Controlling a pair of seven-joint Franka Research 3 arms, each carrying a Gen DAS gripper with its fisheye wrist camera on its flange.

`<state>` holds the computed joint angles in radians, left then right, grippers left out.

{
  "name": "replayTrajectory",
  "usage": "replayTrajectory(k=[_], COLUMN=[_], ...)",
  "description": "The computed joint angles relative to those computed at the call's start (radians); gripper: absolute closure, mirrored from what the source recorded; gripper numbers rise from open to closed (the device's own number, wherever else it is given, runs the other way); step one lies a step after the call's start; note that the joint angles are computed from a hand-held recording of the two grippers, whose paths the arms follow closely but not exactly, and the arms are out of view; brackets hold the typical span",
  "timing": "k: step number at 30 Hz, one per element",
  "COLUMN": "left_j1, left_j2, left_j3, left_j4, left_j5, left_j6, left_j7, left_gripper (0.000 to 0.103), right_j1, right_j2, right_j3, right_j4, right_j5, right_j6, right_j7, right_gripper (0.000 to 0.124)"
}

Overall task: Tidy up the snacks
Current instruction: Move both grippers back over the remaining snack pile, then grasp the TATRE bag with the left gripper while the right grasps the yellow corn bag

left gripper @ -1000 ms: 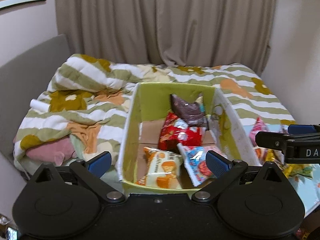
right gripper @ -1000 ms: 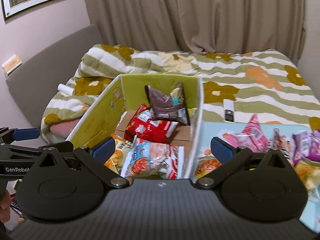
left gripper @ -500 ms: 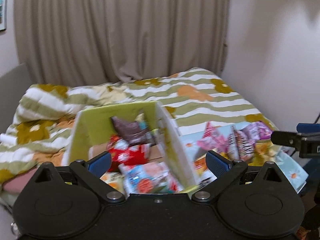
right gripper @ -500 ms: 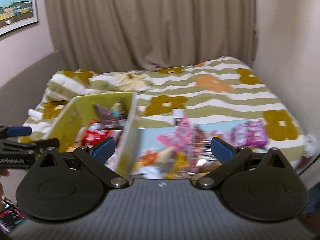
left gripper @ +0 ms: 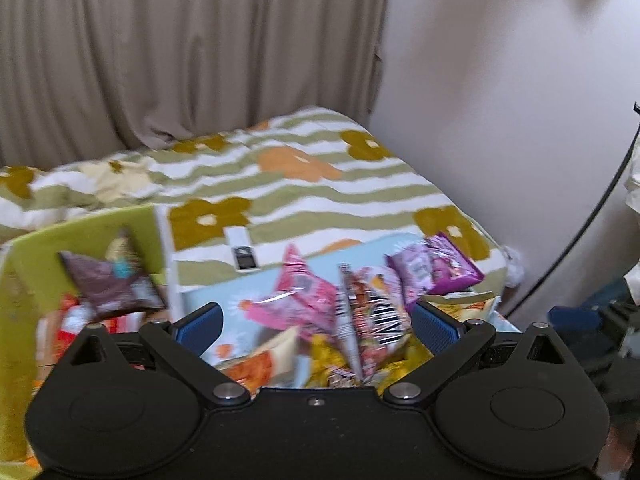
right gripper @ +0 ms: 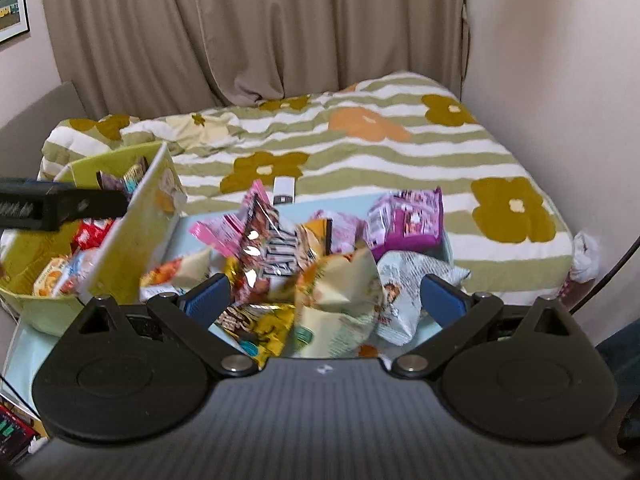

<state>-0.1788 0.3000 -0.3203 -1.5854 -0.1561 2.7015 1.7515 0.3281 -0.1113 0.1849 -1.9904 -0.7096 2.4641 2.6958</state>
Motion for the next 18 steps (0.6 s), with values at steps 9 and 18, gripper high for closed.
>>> replayTrajectory(k=[9, 18], left_j1=[-0.098, -0.178], left_j2=[0.294, 0.537], left_j3=[0.009, 0.039], left_j4=[0.386, 0.75], left_j5=[0.096, 0.146], left_j6=[-0.23, -0.457], left_j7=[-0.066, -0.081], left_gripper=[0.005, 0.01], right_j1=[0.005, 0.038], right_j2=[0.072, 0.15], right_j3=[-0.033, -0.075], right_j4=[0.006, 0.05], right_j5=[0.028, 0.026], right_j6=[0.034, 0.049], right_j7=[-0.064, -0.092], right_gripper=[0.021, 0.021])
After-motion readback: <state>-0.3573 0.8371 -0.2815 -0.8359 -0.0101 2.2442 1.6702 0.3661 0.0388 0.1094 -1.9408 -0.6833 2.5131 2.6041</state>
